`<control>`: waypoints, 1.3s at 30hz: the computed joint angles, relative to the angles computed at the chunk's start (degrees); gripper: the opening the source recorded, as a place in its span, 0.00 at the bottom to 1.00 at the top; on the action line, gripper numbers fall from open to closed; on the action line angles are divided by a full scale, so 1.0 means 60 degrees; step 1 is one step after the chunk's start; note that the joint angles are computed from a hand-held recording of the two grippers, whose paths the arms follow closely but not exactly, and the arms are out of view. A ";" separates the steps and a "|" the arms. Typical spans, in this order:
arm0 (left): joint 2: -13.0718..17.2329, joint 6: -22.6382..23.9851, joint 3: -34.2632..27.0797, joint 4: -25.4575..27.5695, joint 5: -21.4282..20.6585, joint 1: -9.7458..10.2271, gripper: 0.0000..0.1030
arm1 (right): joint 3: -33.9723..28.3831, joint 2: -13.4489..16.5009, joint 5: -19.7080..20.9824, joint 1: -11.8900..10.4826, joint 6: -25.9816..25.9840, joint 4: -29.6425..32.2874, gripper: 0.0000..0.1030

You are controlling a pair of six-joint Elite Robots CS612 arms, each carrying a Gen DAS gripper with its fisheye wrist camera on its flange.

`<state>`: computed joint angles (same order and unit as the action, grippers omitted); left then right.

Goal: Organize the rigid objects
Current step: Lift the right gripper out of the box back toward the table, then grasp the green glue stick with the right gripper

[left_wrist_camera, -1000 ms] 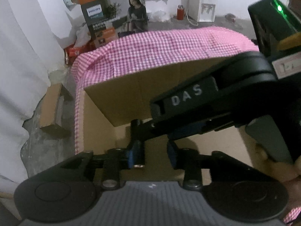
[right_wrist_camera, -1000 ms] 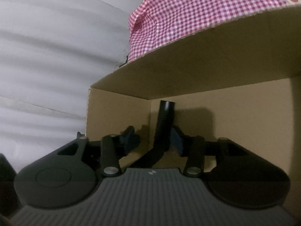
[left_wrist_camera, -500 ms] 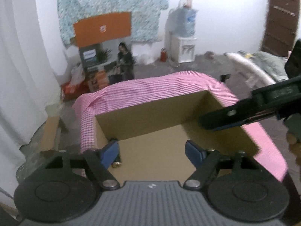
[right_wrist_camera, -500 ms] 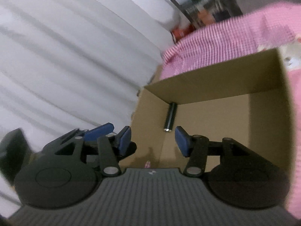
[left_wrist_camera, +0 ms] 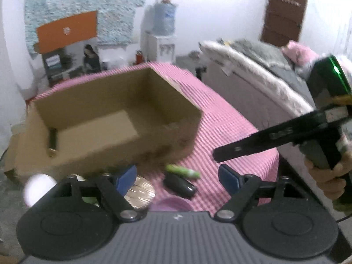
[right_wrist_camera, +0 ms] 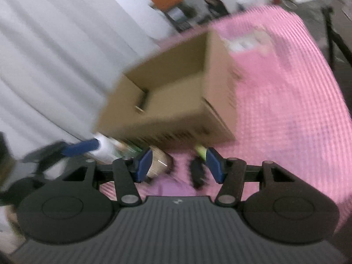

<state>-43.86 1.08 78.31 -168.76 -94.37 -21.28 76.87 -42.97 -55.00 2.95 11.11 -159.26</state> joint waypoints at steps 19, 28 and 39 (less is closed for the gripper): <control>0.1094 0.0052 -0.1309 0.1738 0.0409 -0.0326 0.36 | -0.2924 0.1787 -0.0712 0.0523 -0.2700 0.3070 0.25; 0.1210 0.0298 -0.1577 0.2158 -0.0112 -0.0262 0.36 | -0.2769 0.1749 -0.0741 0.0424 -0.2354 0.3014 0.16; 0.1566 0.0774 -0.2171 0.2895 -0.0672 -0.0315 0.46 | -0.2111 0.1434 -0.0236 0.0145 -0.1447 0.3041 0.15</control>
<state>-34.47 5.72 65.29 -151.39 -98.40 -23.17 64.20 -34.37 -56.41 3.82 2.43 -141.02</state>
